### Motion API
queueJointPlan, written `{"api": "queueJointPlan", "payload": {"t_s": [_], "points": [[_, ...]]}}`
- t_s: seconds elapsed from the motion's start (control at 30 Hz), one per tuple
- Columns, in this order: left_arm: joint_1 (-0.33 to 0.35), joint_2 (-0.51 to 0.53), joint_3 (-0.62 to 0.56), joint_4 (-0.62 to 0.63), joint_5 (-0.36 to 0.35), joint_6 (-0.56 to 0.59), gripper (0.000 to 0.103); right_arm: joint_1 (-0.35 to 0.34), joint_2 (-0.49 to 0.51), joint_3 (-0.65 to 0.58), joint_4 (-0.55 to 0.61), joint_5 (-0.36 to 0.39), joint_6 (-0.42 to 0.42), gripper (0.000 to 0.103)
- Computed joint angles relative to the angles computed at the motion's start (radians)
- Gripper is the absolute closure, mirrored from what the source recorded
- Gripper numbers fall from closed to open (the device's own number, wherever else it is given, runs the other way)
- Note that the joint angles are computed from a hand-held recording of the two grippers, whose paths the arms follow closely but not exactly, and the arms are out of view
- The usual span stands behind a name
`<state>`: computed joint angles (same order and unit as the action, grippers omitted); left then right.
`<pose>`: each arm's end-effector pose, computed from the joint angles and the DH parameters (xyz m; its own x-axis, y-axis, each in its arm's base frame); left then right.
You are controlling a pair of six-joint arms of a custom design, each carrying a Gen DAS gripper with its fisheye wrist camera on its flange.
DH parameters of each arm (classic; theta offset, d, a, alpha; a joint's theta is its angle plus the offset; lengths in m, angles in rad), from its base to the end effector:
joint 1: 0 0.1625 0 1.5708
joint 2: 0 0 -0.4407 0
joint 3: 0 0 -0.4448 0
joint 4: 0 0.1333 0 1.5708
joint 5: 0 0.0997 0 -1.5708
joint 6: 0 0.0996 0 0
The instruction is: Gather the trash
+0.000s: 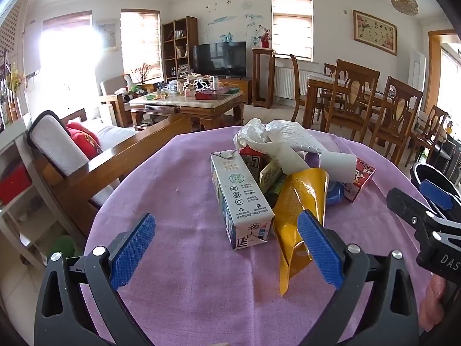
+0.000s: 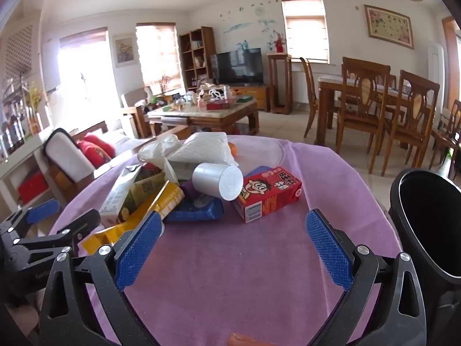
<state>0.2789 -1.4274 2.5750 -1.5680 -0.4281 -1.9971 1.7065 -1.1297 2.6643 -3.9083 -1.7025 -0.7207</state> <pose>-0.1773 -0.2837 0.0852 -0.6401 -0.3619 -0.6777 0.4607 0.5251 -0.7156 0.1657 -0.3251 0.1196 -0.6856 -0.4846 0.5433 -0.7272 0.4904 -0.4803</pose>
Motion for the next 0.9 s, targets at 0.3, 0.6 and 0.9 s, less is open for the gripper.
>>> {"api": "queueJointPlan", "payload": {"t_s": [0.3, 0.6, 0.9], "points": [[-0.008, 0.004, 0.001, 0.016, -0.006, -0.018, 0.005, 0.003, -0.003, -0.004, 0.014, -0.007, 0.013, 0.004], [-0.007, 0.005, 0.0, 0.016, -0.004, -0.018, 0.005, 0.007, -0.009, -0.002, 0.017, -0.008, 0.021, 0.004], [-0.009, 0.005, 0.001, 0.015, -0.005, -0.018, 0.005, 0.005, -0.008, -0.002, 0.018, -0.006, 0.023, 0.004]]}}
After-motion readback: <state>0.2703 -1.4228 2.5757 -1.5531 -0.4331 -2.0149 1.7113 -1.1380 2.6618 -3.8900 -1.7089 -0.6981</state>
